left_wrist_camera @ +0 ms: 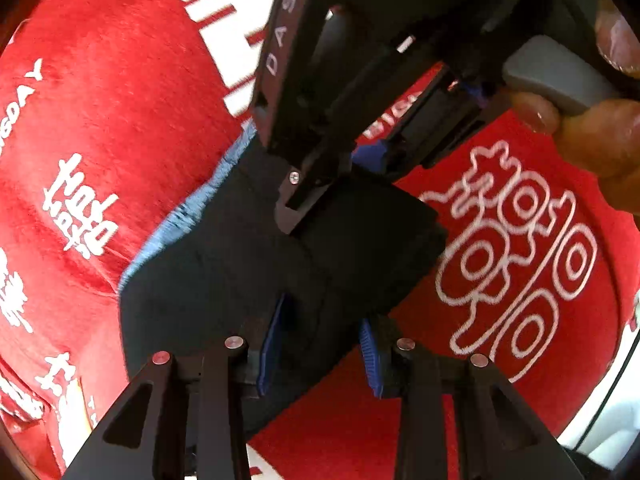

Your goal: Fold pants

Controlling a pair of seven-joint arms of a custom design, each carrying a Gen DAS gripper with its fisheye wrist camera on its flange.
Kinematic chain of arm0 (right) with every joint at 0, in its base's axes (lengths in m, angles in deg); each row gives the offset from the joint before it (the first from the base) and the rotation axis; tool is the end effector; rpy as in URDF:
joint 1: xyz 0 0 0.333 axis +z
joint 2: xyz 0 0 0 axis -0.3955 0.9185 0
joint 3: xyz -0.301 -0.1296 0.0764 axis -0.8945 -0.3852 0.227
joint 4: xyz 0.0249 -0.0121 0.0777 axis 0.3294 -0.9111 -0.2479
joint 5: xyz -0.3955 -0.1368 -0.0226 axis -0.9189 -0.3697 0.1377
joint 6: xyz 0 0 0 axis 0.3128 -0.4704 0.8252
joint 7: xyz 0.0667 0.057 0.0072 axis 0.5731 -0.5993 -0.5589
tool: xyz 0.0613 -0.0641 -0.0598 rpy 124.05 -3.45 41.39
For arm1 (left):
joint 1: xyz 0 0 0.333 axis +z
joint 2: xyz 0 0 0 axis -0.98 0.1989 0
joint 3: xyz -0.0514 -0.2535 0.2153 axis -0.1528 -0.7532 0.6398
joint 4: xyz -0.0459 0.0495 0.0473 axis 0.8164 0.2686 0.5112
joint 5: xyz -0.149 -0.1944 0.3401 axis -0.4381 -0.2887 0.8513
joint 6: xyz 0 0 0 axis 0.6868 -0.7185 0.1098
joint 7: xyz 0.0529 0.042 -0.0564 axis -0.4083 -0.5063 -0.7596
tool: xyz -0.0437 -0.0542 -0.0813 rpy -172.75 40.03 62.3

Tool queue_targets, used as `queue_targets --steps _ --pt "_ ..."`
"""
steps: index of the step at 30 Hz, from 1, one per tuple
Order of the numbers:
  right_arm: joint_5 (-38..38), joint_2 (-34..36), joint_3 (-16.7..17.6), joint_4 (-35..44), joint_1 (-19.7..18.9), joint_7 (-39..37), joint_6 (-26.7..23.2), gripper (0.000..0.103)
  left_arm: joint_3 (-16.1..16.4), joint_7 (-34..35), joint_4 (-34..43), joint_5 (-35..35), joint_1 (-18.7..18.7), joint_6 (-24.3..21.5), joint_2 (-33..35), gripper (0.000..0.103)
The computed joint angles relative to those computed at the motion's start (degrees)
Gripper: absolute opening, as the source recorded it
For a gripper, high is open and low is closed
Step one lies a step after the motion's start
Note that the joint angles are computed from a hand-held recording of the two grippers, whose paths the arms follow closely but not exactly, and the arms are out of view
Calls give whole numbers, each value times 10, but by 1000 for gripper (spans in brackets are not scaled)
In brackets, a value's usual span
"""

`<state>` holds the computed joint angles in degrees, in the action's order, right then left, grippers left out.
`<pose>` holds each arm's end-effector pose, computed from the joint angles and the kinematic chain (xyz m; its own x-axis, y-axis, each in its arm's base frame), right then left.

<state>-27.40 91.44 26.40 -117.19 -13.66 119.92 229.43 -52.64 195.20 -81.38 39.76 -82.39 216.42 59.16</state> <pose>0.6392 0.2028 0.4152 -0.5206 -0.5121 -0.6832 -0.6894 0.7242 -0.0175 0.6201 -0.1548 0.4211 -0.9497 -0.1697 -0.2633 -0.0551 0.9179 -0.3929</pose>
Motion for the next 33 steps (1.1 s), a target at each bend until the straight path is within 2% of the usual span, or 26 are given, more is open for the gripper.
queue_targets --steps 2,4,5,7,8,9,12,16,18,24,28,31,33 --pt "52 6 18 -14 -12 -31 21 18 -1 11 -12 2 -1 18 1 35" --pt "67 13 22 -16 -11 -38 34 20 -2 20 -20 2 -2 29 1 37" --pt "75 13 24 -20 -12 -43 38 20 -1 17 -22 9 -3 35 2 50" --pt "75 12 22 -25 -9 -33 42 20 3 -11 -8 26 -4 7 5 64" --pt "69 8 20 -29 -7 -25 41 20 5 -24 0 27 -4 -3 7 64" --pt "49 2 11 -34 0 -8 38 21 7 -36 8 34 -4 -11 10 64" --pt "-91 1 -38 -21 38 104 -1 26 15 -86 38 72 -5 -45 20 64" --pt "-218 20 -62 26 55 205 -67 29 26 -158 104 112 -1 -118 50 64" --pt "-264 22 -67 36 62 247 -89 29 29 -179 122 128 1 -121 61 64" --pt "-370 28 -77 65 76 336 -145 32 43 -280 222 177 4 -171 118 64" --pt "-417 34 -79 87 80 365 -194 36 54 -360 293 207 4 -209 163 64" --pt "-439 36 -77 103 83 376 -231 45 58 -397 339 228 5 -232 196 64" --pt "-451 40 -77 116 85 381 -261 52 57 -401 345 236 9 -229 202 64"
